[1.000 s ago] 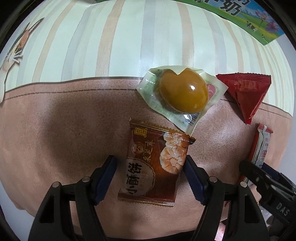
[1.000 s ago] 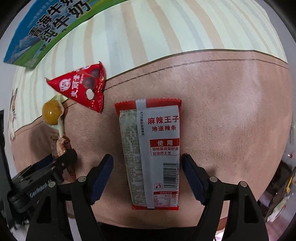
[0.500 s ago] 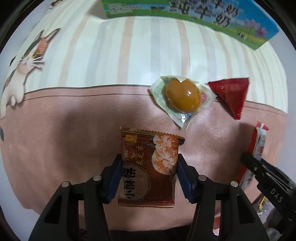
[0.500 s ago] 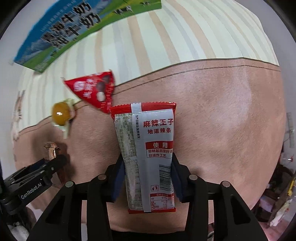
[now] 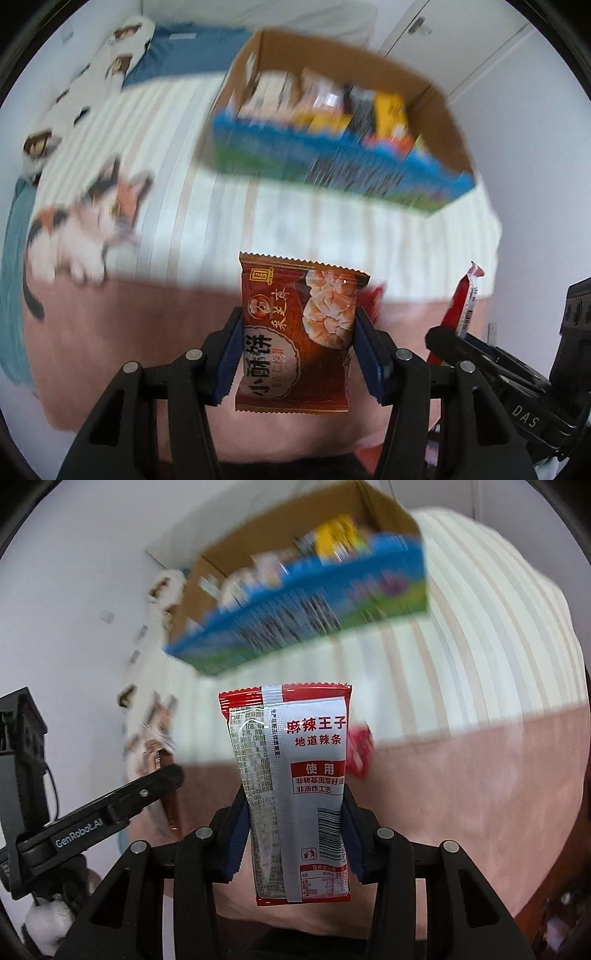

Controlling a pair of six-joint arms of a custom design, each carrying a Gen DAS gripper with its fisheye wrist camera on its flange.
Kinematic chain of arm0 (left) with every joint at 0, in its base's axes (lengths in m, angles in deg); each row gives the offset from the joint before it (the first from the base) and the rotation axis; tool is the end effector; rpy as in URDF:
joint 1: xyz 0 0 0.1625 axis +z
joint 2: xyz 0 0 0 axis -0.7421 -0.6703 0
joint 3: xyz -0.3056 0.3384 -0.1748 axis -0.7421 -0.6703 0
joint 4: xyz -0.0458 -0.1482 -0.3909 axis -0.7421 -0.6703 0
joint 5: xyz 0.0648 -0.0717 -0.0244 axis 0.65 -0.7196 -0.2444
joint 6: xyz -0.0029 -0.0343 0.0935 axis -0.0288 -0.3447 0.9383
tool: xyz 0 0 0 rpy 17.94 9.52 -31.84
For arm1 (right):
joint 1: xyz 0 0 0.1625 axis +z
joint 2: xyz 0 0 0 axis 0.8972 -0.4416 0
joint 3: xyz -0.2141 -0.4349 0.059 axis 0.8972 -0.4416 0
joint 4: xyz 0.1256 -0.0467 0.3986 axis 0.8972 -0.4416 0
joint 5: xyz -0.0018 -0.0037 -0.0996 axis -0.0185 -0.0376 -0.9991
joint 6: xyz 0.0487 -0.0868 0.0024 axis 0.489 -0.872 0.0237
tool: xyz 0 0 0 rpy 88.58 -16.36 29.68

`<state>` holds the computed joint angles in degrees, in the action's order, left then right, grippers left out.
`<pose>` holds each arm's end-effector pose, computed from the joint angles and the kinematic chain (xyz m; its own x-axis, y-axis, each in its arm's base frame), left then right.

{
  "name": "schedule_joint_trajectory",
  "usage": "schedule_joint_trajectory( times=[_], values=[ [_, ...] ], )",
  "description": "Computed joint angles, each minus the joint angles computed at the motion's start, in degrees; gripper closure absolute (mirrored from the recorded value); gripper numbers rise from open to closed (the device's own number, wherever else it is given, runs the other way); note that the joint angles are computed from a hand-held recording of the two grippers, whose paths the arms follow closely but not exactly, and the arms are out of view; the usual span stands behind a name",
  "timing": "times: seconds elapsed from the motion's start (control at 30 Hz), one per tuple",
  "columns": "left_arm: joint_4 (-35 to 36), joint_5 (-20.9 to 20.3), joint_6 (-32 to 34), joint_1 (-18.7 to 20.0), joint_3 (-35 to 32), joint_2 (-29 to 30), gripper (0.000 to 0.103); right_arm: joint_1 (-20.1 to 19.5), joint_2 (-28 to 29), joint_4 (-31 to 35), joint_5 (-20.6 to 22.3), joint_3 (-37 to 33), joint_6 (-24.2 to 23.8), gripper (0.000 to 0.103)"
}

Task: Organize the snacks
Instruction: 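Carry both packets into the cardboard box and open both tools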

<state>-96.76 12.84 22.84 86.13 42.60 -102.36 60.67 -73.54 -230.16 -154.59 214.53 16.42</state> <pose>-0.2465 -0.4222 0.2766 -0.9105 -0.0028 -0.4134 0.1105 0.9619 -0.2499 0.3201 -0.3190 0.2595 -0.9152 0.0768 0.3956 -0.0534 0.9499 -0.3080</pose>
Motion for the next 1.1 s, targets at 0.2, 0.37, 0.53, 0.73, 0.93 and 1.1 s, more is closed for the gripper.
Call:
schedule_joint_trajectory(
  times=[0.2,0.37,0.53,0.73,0.93,1.1],
  values=[
    [-4.0,3.0,6.7,2.9,-9.2,6.7,0.050,-0.7,4.2,-0.6,-3.2,-10.5,-6.9,0.056],
    [-4.2,2.9,12.1,8.0,-19.8,14.1,0.050,-3.4,11.0,-0.9,-8.0,-20.3,-13.8,0.056],
    [0.4,1.4,14.3,13.3,-30.6,21.2,0.050,-6.5,16.2,1.3,-10.4,-28.6,-17.5,0.056],
    [7.3,1.2,17.1,18.0,-42.2,29.6,0.050,-12.0,22.5,5.8,-9.2,-36.9,-17.9,0.056],
    [11.4,1.4,19.0,20.4,-48.8,34.8,0.050,-16.2,27.0,8.7,-9.4,-42.3,-17.7,0.056],
    [15.2,1.9,17.9,21.6,-52.3,37.8,0.048,-18.1,28.4,9.7,-9.9,-44.0,-16.5,0.055]
  ],
)
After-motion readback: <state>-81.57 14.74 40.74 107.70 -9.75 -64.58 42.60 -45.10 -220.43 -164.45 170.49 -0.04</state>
